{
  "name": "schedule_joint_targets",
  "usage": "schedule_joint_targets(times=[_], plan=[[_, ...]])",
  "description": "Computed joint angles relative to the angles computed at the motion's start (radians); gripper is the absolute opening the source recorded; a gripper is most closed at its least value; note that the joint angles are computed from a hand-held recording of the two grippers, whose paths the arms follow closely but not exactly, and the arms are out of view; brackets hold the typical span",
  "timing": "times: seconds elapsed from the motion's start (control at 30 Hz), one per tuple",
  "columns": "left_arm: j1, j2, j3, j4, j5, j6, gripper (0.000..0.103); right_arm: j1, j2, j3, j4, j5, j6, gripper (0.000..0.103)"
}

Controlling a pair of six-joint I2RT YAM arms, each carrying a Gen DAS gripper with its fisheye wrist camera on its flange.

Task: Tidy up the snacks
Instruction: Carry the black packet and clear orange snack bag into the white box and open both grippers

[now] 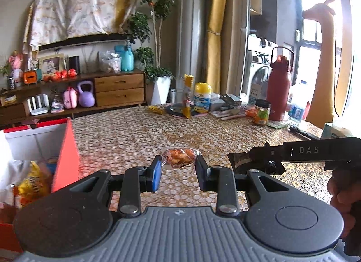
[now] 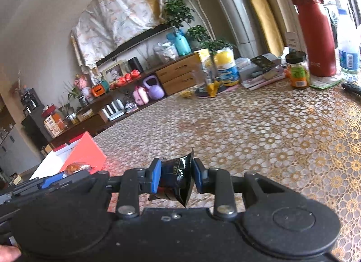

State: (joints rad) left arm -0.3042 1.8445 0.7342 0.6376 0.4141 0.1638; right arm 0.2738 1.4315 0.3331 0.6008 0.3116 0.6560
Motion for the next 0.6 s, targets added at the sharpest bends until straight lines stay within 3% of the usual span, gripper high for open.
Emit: schedule_joint_targets(times=[0.6], plan=[[0.252,-0.083,-0.026,-0.010,0.092,0.021,0.030,0.277,0.101,0.253,-0.143,0.141,-0.085,0.029]])
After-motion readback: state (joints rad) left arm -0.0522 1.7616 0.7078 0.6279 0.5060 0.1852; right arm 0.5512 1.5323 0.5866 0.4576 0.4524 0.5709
